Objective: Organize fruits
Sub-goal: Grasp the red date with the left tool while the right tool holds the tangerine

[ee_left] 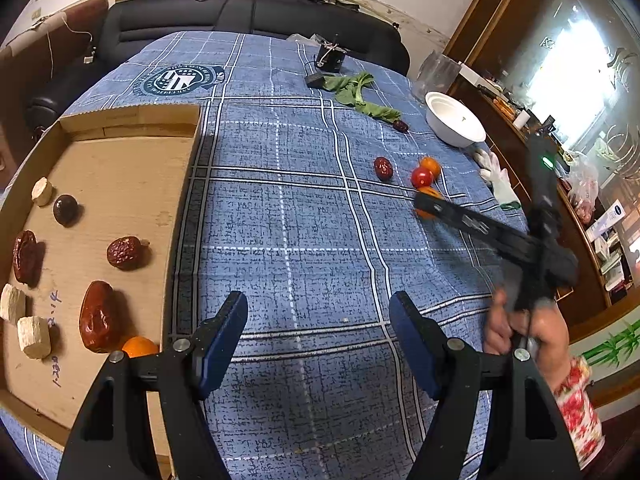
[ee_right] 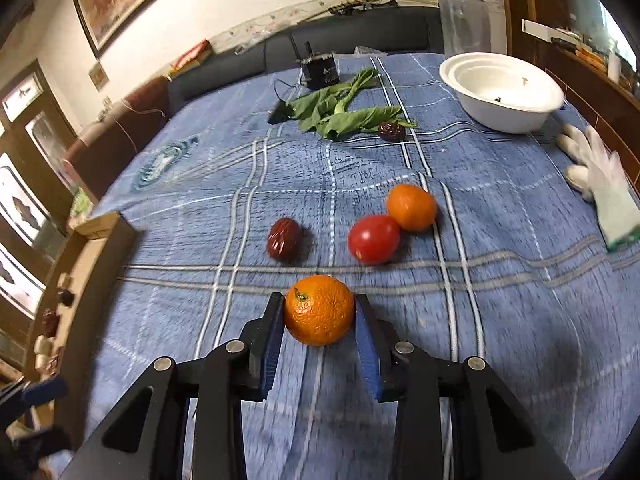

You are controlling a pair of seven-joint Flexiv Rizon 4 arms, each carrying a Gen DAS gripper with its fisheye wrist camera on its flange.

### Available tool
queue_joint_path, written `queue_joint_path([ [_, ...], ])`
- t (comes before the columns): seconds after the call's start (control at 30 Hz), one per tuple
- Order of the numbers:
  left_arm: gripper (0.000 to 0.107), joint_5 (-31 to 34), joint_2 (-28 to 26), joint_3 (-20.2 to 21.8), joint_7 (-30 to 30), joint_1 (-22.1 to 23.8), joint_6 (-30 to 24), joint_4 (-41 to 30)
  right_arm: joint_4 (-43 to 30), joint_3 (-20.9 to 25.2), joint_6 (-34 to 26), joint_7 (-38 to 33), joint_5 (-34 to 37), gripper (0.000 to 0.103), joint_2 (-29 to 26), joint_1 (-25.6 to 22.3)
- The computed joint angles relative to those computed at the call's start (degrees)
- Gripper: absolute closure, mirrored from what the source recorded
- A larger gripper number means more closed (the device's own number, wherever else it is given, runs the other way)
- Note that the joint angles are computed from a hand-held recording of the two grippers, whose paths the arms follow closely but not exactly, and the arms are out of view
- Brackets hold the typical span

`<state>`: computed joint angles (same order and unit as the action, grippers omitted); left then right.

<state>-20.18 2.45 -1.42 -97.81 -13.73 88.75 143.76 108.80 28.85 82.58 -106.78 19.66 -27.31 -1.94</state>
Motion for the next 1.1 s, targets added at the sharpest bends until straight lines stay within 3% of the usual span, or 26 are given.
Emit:
queue_joint_path([
  [0.13,0.034,-0.1,-2.0,-0.5,0.4,0.1,1.1,-2.1,2.2,3.7,2.5,-4.2,3.9,0.066,1.9,-4.4],
  [0.23,0.034,15.5,-4.9,0.9,-9.8,2.5,-0.7,-7.8,4.6,3.1,8.4,-4.9,3.9,0.066,2.7,-4.2],
  [0.33,0.053,22.0,-9.3,1.8,-12.9,2.1,-1.4,-13.8,4.2,7.5,10.5,-4.9,3.5,0.066,1.3,-8.9],
  [0.37,0.060,22.2,-10.7,1.7,-12.6,1.9,-1.9,-15.4,3.7,9.9,9.7,-4.9,3.4,0.066,0.5,-11.4],
  [0.47,0.060,18.7,-15.8,-0.6,-8.2,2.5,-0.8,-19.5,3.7,12.4,9.6,-4.2,1.7,0.066,-0.4,-14.3],
  [0.53,0.060,21.7,-19.4,3.8,-10.1,-1.4,-3.0,-24.6,3.8,14.0,9.9,-3.4,0.7,0.066,-0.9,-16.0],
  [0.67,0.060,24.4,-25.2,7.7,-11.0,-4.5,-7.2,-32.3,4.0,14.4,9.8,-0.7,-1.9,0.066,-1.5,-16.9],
  [0.77,0.060,23.7,-28.0,7.0,-10.0,-3.5,-8.9,-35.2,4.1,15.5,9.3,0.9,-3.6,0.066,-2.2,-18.1],
  [1.1,0.060,18.1,-30.7,2.6,-5.6,-0.4,-6.1,-36.6,5.7,16.6,11.2,5.9,-10.1,0.066,-3.3,-19.7],
])
